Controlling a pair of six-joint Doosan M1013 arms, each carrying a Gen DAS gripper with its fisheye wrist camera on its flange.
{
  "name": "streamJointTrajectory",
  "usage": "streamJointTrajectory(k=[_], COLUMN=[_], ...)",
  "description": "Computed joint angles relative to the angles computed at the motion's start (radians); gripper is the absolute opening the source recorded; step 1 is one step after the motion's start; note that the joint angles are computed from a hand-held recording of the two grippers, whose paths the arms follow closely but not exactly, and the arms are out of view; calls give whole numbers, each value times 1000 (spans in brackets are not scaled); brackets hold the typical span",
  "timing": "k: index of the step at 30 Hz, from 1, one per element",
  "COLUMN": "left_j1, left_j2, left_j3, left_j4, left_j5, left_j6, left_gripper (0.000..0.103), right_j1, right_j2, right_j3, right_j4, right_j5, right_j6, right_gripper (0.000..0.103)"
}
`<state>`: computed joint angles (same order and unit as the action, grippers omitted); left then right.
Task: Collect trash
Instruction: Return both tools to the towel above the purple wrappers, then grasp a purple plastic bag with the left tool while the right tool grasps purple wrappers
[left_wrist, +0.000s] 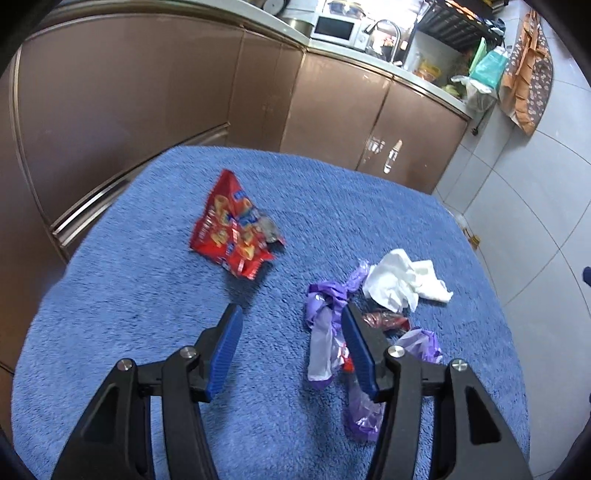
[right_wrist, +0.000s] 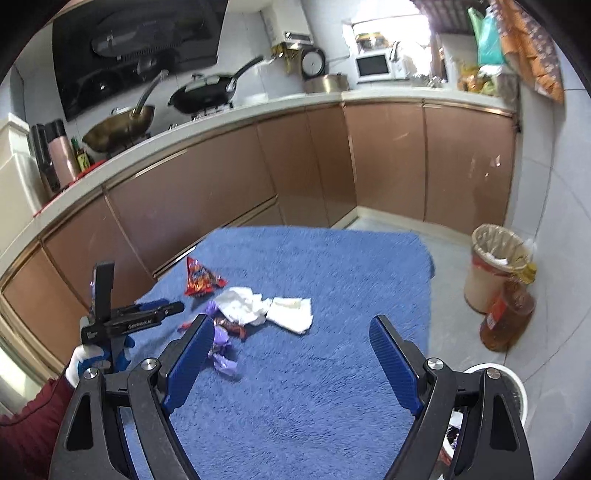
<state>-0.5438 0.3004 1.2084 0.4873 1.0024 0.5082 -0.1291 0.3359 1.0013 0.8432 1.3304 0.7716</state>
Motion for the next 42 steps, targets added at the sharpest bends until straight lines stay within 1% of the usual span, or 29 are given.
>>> streamJointTrajectory(k=[3,6,14,18,22,24,26,28,31,33,34,36,39,42], left_j1=[15,27,57,69,74,74,74,76,75,71,70,67,58,47], left_j2=[9,20,53,61,54,49,41,35,31,31,31,33,32,22], left_j3=[1,-8,-40,-36,-17,-7,8,20,27,28,26,20,21,28], left_j4=[-70,-109,-218,-255,-246,-234,-226,-224,-213,-200,-195,-184,-164,-142], left_j5=[-31,-44,-71,-86,-115,-124,-136,-146,-148,-140,-136,-128,-123,-119], left_j6=[39,64,169,186,178,168,158,154,149,142,139,129,105,80], left_gripper=[54,54,54,52,45,39,36,35,34,32,32,30,29,29], right_j1=[22,46,93,118,145,157,167,178,188,191,193,192,187,174], right_j2=[18,35,70,89,103,110,115,119,120,121,118,119,113,103], right_j3=[-8,-10,-19,-26,-30,-32,-32,-30,-23,-20,-14,-10,-1,4], right_j4=[-13,-35,-74,-94,-115,-120,-126,-135,-146,-153,-159,-160,-158,-145], right_j5=[40,83,178,218,255,268,278,287,295,298,297,301,299,300], right_j6=[-16,-40,-72,-86,-101,-111,-121,-128,-139,-150,-157,-168,-183,-196], right_gripper=[80,76,73,72,67,62,58,54,45,32,28,11,8,8])
